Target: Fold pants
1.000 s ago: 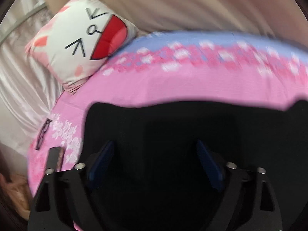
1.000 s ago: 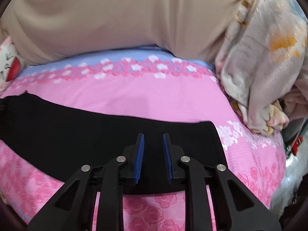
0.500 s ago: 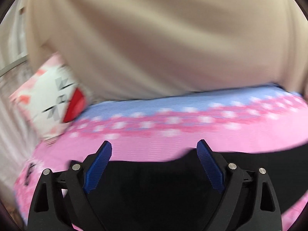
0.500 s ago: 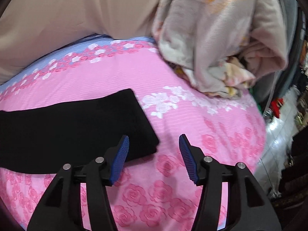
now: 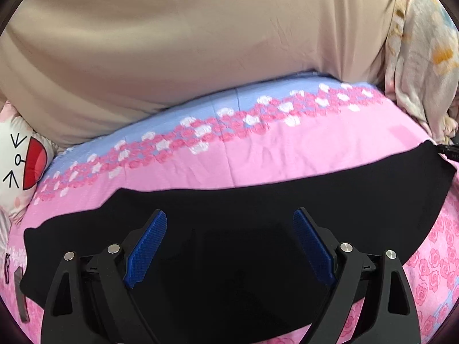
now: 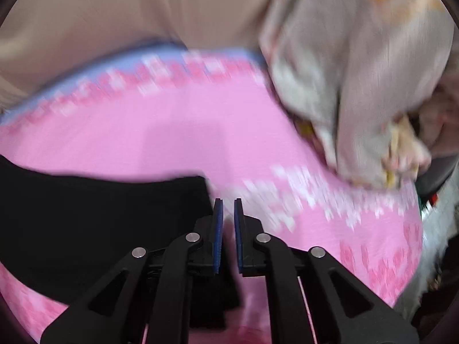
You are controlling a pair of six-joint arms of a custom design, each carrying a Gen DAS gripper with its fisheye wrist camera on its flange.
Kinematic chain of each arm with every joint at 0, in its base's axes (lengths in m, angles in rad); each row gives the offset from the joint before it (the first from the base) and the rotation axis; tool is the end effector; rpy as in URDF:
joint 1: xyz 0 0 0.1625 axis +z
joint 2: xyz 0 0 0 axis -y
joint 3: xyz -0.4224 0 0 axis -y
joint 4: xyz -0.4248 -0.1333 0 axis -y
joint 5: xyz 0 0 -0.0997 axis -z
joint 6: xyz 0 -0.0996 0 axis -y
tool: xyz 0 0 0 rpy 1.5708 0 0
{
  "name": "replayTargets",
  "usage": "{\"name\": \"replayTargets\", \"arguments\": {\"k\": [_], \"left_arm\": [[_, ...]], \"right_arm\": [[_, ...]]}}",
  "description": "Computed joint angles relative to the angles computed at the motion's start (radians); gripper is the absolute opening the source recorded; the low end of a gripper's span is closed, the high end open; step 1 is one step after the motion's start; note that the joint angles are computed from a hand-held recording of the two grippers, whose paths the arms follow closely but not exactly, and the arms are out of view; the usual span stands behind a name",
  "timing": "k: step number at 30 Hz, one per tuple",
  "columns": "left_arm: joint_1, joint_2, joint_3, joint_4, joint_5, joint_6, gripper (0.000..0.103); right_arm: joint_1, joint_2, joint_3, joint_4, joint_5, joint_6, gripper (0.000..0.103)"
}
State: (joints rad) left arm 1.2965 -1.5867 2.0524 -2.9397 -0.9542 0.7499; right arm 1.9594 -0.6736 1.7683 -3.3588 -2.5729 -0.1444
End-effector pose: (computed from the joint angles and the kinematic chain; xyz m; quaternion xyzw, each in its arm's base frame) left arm 0.0488 -0.5315 0.4221 0.3047 0.8122 -0.3398 0.3633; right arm 0.2866 -0.5697 0.0709 0.0598 -0.8388 0.3508 0.4121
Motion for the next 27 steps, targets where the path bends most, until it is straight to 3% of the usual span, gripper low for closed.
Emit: {"name": "replayTargets", "arguments": {"k": [2,4,5,6,8,9,11,13,16,20,22,25,27], "left_arm": [[-0.004,0.005,0.006,-0.003,0.022,-0.008,0.088],[-0.01,0.008,0.011,-0.006,0.045,-0.023,0.088],[-0.012,0.011,0.011,-0.003,0.053,-0.032,0.088],[-0.012,0.012,0.01,0.002,0.058,-0.042,0.088],[-0.015,0.014,0.014,0.01,0.063,-0.055,0.088],[-0.018,0.015,0.016,0.011,0.069,-0.058,0.088],[-0.022,0.016,0.022,0.018,0.077,-0.062,0.088],[-0.025,0.011,0.033,0.017,0.078,-0.059,0.088],[-0.025,0.005,0.045,0.018,0.076,-0.052,0.088],[-0.018,-0.005,0.05,0.035,0.067,-0.055,0.088],[-0.013,-0.013,0.049,0.031,0.064,-0.051,0.088],[0.003,-0.022,0.038,0.027,0.061,-0.052,0.088],[0.016,-0.022,0.025,0.036,0.056,-0.06,0.088]], "right_arm": [[-0.012,-0.054,0.076,-0.027,0.096,0.057,0.013],[-0.018,-0.082,0.131,-0.093,0.162,0.074,0.04],[-0.018,-0.092,0.157,-0.13,0.182,0.093,0.066],[-0.021,-0.101,0.177,-0.162,0.208,0.095,0.072],[-0.039,-0.137,0.22,-0.161,0.301,0.119,0.071],[-0.041,-0.143,0.225,-0.158,0.31,0.128,0.071],[-0.022,-0.133,0.225,-0.203,0.27,0.111,0.071],[-0.011,-0.142,0.235,-0.227,0.292,0.107,0.071],[0.002,-0.131,0.21,-0.168,0.28,0.077,0.08],[-0.02,-0.116,0.178,-0.048,0.264,0.11,0.081],[-0.015,-0.115,0.189,-0.101,0.263,0.111,0.081],[-0.014,-0.157,0.255,-0.214,0.358,0.129,0.081],[-0.016,-0.17,0.277,-0.241,0.381,0.133,0.084]]}}
